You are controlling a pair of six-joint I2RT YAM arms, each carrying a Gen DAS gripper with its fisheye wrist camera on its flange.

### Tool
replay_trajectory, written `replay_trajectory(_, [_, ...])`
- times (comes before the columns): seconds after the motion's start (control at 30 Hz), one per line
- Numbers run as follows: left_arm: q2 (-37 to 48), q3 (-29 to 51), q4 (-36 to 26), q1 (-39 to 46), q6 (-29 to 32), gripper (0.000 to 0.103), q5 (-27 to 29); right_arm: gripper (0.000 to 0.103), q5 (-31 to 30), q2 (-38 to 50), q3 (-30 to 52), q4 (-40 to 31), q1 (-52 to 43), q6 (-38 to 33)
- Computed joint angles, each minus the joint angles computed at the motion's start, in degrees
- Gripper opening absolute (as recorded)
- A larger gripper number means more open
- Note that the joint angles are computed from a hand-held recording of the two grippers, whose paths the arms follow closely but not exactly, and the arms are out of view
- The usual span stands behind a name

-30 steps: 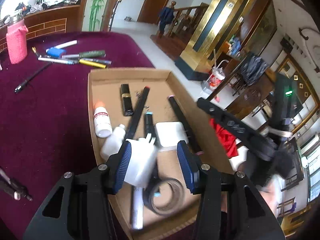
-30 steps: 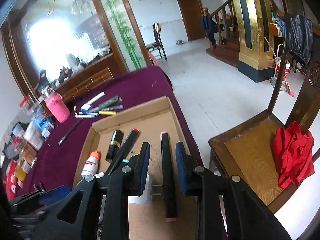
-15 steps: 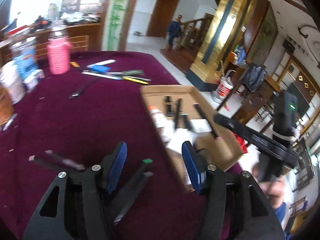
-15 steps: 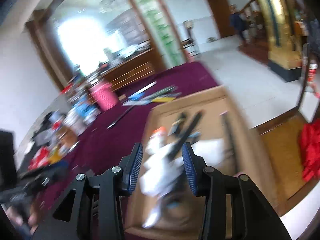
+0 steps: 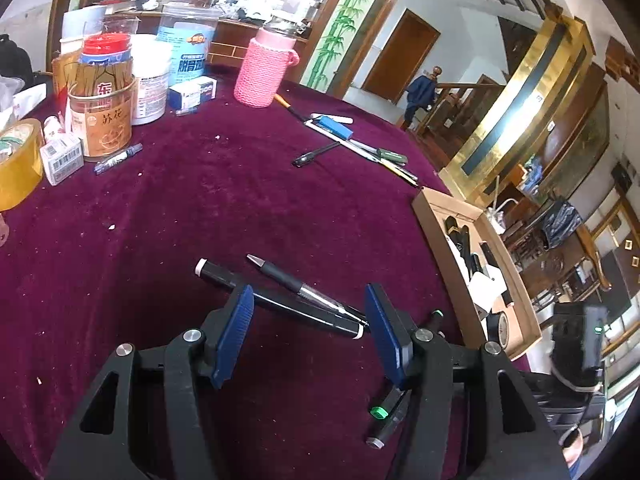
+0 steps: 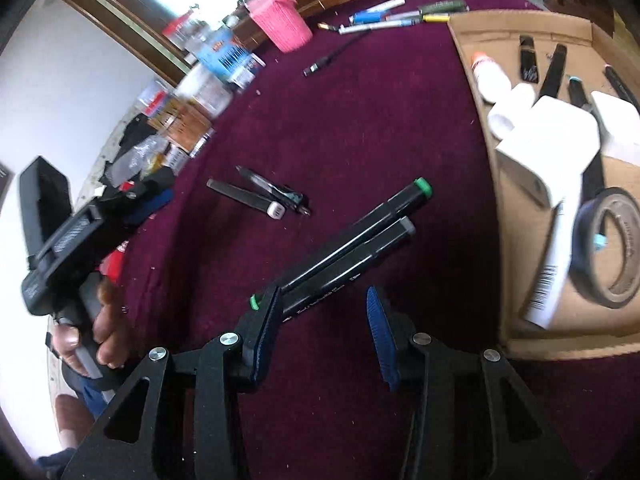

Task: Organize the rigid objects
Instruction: 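Move both grippers back over the table toward the loose black markers, then grasp a black marker with the right gripper while the left grasps another black marker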

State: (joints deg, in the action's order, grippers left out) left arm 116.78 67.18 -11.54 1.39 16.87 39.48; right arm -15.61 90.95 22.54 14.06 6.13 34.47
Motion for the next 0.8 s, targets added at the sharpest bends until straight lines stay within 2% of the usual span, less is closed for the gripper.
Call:
replay_trajectory(0.1, [0.68, 0.59, -0.48, 0.28, 0.39, 0.056, 1.55, 0.039, 2.11, 3.72, 4.09, -1.44, 1.21, 0.22])
replay_trajectory(0.23, [1.35, 1.82, -2.69, 1.16, 1.56, 0.056, 2.92, 0.039, 5.69, 11.52, 13.66, -5.20, 4.12, -1.53])
replay_trajectory(0.3, [1.47, 2.01, -2.57, 1.45, 1.09, 0.056, 3.20, 0.040, 8.74, 14.59, 18.20, -7.51, 6.49, -3.72])
replay_trajectory(0.37, [2.08, 2.75, -2.85, 1.73, 0.70, 0.056, 3.01, 0.040, 14.61, 17.10, 22.64, -10.27, 10.65, -7.33])
replay_trajectory(0.43, [3.20, 3.97, -3.85, 1.91, 0.47, 0.056, 2.64, 0.040, 13.87, 18.67, 24.90, -10.86, 12.44, -10.36])
replay_trajectory(0.63, [6.54, 8.18, -8.82, 1.65, 0.78, 0.056, 2.08, 0.040, 10.69, 15.09, 18.67, -6.32, 10.26, -11.60])
replay_trajectory(0.8, [6.92, 7.83, -8.33, 0.23, 1.11, 0.056, -1.88, 0.040, 9.23, 13.39, 14.86, -1.78, 9.30, -11.88])
